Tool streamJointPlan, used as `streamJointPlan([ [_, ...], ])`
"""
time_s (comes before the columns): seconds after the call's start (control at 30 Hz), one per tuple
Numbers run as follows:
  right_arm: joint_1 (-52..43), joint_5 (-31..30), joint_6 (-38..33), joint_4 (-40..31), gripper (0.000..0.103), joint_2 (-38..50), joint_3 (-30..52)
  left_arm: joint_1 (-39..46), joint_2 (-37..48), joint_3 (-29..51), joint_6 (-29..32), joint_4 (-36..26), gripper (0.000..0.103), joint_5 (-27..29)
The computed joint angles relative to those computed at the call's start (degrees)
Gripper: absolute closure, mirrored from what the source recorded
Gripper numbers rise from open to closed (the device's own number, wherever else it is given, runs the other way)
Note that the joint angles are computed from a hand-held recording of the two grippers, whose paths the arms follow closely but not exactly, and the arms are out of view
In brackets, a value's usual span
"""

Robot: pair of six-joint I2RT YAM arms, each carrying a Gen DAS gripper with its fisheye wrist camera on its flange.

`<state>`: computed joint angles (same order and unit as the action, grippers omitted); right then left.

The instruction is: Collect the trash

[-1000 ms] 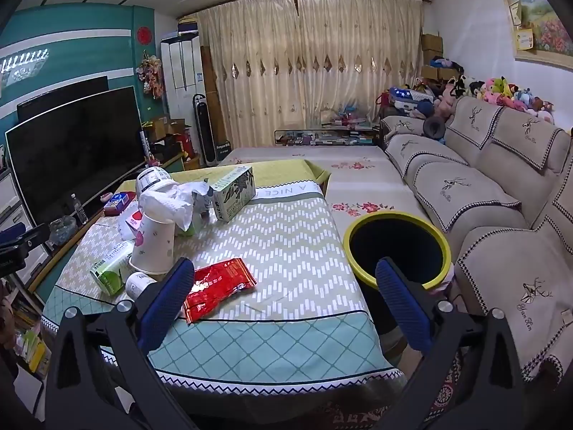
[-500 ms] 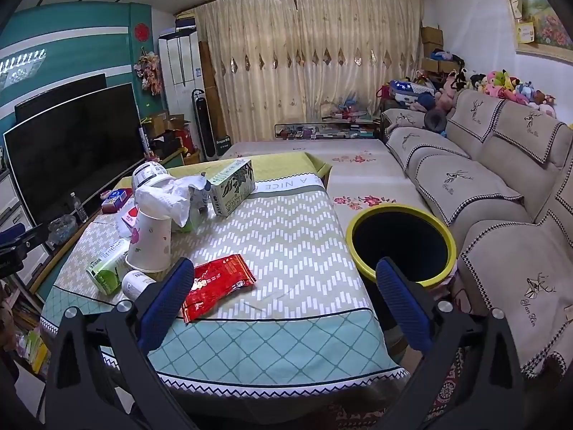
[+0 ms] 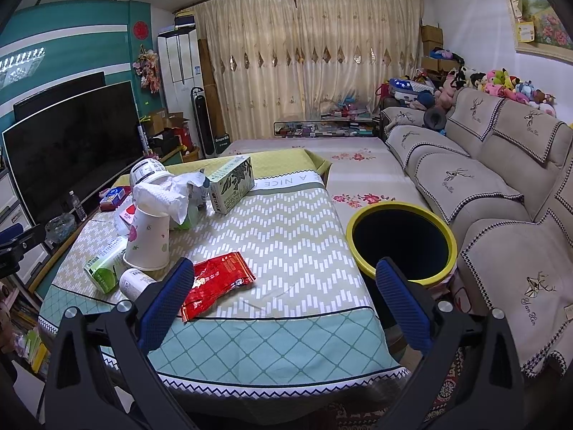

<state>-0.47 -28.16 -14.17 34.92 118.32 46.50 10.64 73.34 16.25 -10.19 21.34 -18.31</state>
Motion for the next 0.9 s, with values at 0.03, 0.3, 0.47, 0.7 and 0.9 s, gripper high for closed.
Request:
streamJointPlan([
  [0.03,0.0,0.0,0.0,0.1,0.006,0.0,0.0,0.0,0.0,0.0,0.0,0.0,0.004,0.0],
  [0.3,0.0,0.0,-0.1,-0.5,0.006,0.5,0.6,0.4,-0.4,0.1,0.3,-0.7,0.004,0.6],
  [0.47,0.0,0.0,-0.1,-0.7,0.006,0.9,1.0,0.8,-0.1,0.4,0.4,-1.1,0.004,1.1],
  [0.7,0.1,0.2,-0.2,-1.0,0.006,1.4,1.5,0.8,0.0,0.4,0.4,-1.0,0.004,1.1],
  [0.9,0.3,0.6,0.1,-0.8,0.006,1.9,1.8,0.6,0.1,0.4,0.4,-1.1,0.004,0.9],
])
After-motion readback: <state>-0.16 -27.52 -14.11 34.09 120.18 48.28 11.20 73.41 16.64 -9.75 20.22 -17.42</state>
